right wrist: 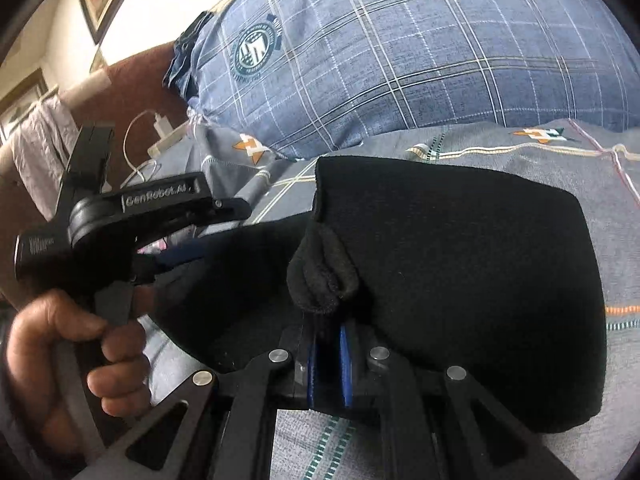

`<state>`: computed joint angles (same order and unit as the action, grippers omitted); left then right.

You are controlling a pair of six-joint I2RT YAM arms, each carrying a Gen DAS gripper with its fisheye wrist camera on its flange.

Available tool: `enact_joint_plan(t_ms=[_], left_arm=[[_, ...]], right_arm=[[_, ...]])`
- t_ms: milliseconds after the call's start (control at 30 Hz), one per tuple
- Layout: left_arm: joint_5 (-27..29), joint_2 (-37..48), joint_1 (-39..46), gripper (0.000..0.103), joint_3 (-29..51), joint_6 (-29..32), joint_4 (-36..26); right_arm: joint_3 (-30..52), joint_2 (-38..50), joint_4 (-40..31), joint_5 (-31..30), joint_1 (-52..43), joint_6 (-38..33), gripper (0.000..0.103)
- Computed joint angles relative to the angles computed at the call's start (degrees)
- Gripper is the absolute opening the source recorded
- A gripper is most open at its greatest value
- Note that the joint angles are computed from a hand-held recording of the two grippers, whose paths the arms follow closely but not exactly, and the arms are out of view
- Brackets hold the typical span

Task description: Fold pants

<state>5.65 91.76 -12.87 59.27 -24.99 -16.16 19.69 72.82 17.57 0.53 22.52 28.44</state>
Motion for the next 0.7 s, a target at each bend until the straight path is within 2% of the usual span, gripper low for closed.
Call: enact_joint_plan(t_ms=[100, 333, 433, 500, 533, 567, 633, 700], left_arm=[[-0.3, -0.3, -0.3, 0.072, -0.3, 0.1, 0.7], [-0.1, -2.2, -0.1, 0.072, -2.3, -0.2, 3.1], [0.6, -2.6, 0.0, 0.072, -2.7, -0.5, 4.1], [2.9, -3.2, 0.0, 0.072, -3.2, -0.4, 5.3], [4.6, -3.9, -0.2, 0.072, -3.8, -0.1, 6.4], [6.1, -4.6, -0.4, 0.072, -4.5, 0.4, 7.6], [8.9, -5.9, -1.2, 0.072, -5.5, 2.0, 9.6], [11.4, -7.2, -2.1, 0.072, -6.0, 3.8, 10.9]], right_arm=[[0.2, -1.0, -1.7, 4.4, 3.1, -2.9, 0.012], [0.8, -2.5, -2.0, 7.5, 6.5, -7.3, 0.011], [3.2, 2.1, -4.4, 10.2, 8.8, -9.3, 0.012], [1.9, 3.1, -1.5, 14.1, 11.3, -10.7, 0.02], [1.8, 2.6, -2.1, 16.8, 13.2, -12.1, 0.028], [1.9, 1.9, -3.2, 17.7, 14.4, -12.9, 0.031], [0.4, -3.1, -6.4, 14.5, 15.9, -14.3, 0.033], [-3.3, -13.9, -10.8, 6.6, 14.5, -15.0, 0.033]])
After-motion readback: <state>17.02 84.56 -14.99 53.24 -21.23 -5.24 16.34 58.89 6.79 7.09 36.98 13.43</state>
